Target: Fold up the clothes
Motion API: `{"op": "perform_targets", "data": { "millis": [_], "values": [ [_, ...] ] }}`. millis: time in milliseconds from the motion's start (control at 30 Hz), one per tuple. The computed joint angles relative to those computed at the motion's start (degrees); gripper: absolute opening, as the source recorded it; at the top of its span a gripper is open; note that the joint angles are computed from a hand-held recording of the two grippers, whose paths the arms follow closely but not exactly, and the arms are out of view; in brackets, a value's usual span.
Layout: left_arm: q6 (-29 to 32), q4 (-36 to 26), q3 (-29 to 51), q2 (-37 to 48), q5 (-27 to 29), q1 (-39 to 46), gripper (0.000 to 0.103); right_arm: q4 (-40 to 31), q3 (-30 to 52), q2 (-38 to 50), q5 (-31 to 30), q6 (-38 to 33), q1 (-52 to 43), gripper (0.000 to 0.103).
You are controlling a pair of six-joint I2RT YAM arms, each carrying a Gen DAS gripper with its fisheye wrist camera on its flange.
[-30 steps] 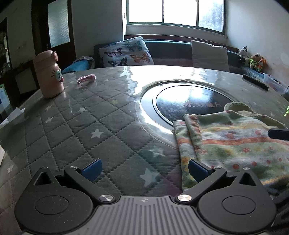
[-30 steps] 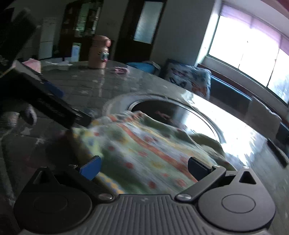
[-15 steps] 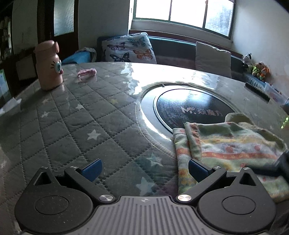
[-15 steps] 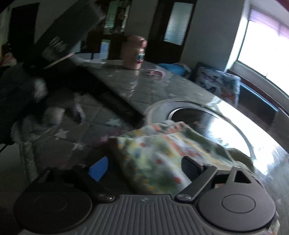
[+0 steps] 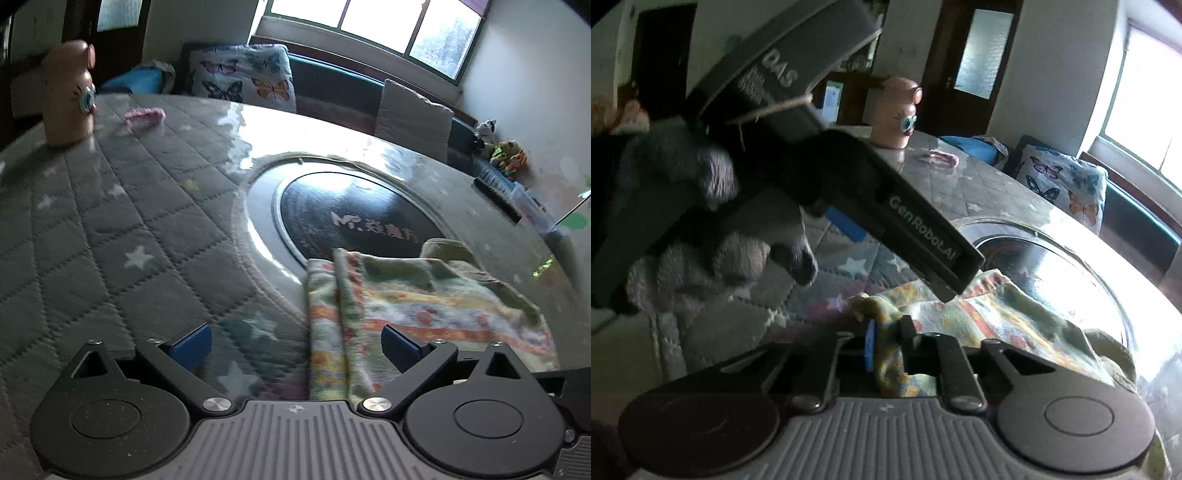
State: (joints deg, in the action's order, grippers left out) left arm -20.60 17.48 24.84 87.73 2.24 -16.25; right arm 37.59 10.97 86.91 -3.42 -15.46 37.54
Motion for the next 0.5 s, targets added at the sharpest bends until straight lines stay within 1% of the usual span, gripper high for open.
{"op": "perform_targets", "data": {
  "millis": [100,167,267,333,400,500],
  "values": [
    [-0.86,-0.55,1.17,0.63,2.63,0.27,0.093,-3.56,-0.54,-5.02,-3.23,1.52,-2.91,0.008],
    [-1.59,-0.62,1.90,1.26,4.20,0.24,0.089,-7.18,-0.82,-9.76,-6.54,1.89,-6.09,0.007],
    [-2.58,-1.05,3.02,1.85,6.11,0.07,0.087,-11.27,-1.36,-15.50,-10.67,1.74,-10.39,0.007],
    [-4.06,-1.08,3.15,1.81,7.15,-0.04,0.084,-13.15,-1.78,-18.44,-12.74,1.59,-12.74,0.006],
    [-6.20,-0.44,2.66,1.57,9.31,0.43,0.082,-15.04,-2.10,-20.69,-14.87,1.49,-14.82,0.006],
    [-7.86,-0.14,2.54,1.70,11.05,0.53,0.078,-15.96,-3.02,-22.47,-16.88,1.14,-16.20,0.006]
  ]
}}
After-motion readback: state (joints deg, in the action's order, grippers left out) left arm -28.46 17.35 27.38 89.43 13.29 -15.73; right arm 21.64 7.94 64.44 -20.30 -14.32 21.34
